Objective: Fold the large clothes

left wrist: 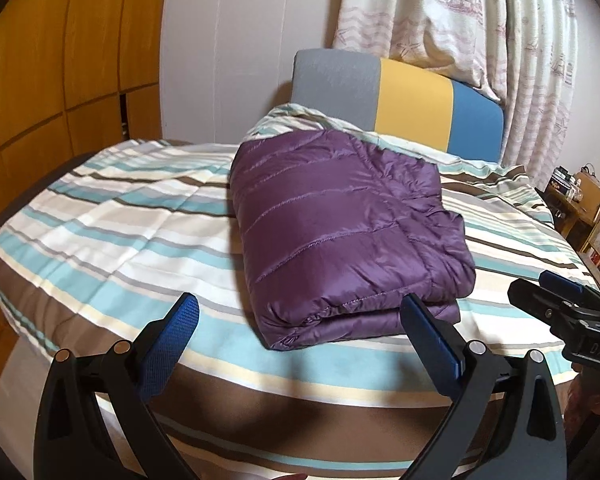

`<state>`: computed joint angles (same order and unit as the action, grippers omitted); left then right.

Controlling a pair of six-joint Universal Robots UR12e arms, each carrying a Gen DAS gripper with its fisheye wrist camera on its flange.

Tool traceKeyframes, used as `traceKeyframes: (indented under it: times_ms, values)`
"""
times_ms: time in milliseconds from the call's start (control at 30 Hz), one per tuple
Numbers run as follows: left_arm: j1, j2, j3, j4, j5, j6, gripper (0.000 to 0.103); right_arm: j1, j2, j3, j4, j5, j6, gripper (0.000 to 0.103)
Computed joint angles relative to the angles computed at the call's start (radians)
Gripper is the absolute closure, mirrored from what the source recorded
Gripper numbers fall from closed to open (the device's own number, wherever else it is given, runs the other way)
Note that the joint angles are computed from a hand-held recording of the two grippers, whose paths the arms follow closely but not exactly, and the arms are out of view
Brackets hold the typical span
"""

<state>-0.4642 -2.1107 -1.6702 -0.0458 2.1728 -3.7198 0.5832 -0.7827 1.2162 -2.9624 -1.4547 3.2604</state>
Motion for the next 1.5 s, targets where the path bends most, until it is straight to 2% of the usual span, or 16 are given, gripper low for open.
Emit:
traceKeyframes:
  times_ms: [467, 1500]
  values:
    - [-0.007, -0.001, 0.003, 0.035, -0.012, 0.024, 0.003, 0.001, -0.014, 0.023, -0.034, -0.008, -0.001, 0.002]
    - [-0.005, -0.003, 0.005, 0.013, -0.027, 0.023, 0.003, -0.001, -0.014, 0.026, -0.027, -0.004, 0.012, 0.002]
